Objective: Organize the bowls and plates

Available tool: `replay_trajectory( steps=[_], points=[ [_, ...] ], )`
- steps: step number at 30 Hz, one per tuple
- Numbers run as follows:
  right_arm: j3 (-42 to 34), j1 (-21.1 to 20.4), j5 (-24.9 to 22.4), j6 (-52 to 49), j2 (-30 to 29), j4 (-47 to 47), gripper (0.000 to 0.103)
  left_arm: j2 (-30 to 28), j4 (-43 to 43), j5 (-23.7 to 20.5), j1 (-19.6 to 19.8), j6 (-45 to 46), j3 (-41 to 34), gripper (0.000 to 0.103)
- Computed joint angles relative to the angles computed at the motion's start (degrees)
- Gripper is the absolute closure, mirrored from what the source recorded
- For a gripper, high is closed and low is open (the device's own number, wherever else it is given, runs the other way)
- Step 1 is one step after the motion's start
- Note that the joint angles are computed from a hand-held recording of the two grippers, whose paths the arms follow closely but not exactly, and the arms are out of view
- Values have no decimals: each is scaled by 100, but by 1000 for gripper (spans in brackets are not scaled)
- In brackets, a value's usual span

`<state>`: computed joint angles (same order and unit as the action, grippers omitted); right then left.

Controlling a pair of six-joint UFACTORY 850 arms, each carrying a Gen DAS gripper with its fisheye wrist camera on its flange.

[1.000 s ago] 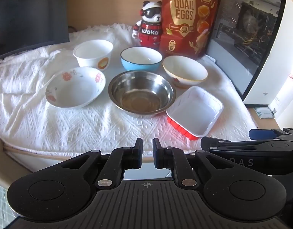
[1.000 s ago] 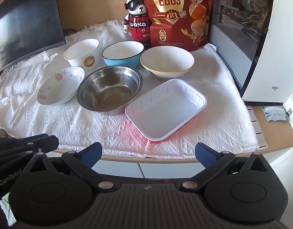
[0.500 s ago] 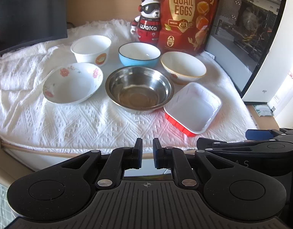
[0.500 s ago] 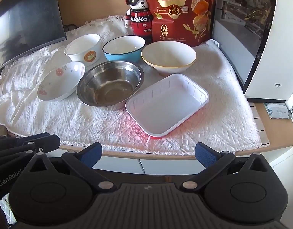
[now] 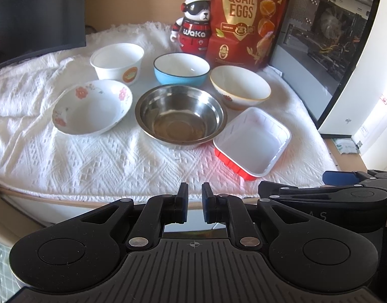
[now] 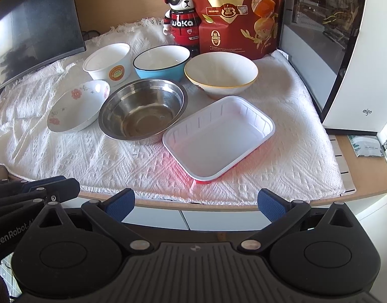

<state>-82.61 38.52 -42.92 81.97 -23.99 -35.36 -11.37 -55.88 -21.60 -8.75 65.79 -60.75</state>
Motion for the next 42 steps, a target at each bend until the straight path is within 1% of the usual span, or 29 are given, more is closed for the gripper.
replay_trajectory(
  steps=[8,25,42],
  points=[
    [11,-43,42,-121,-6,109,0,-67,346,-5,-37,-365,-64,90],
    [15,-100,78,-254,-28,228,0,-133,622,-36,-54,-680,-165,90],
    [-27,-107,76,-199,-59,162,0,-141,423,-18,-42,-562,-198,90]
  ],
)
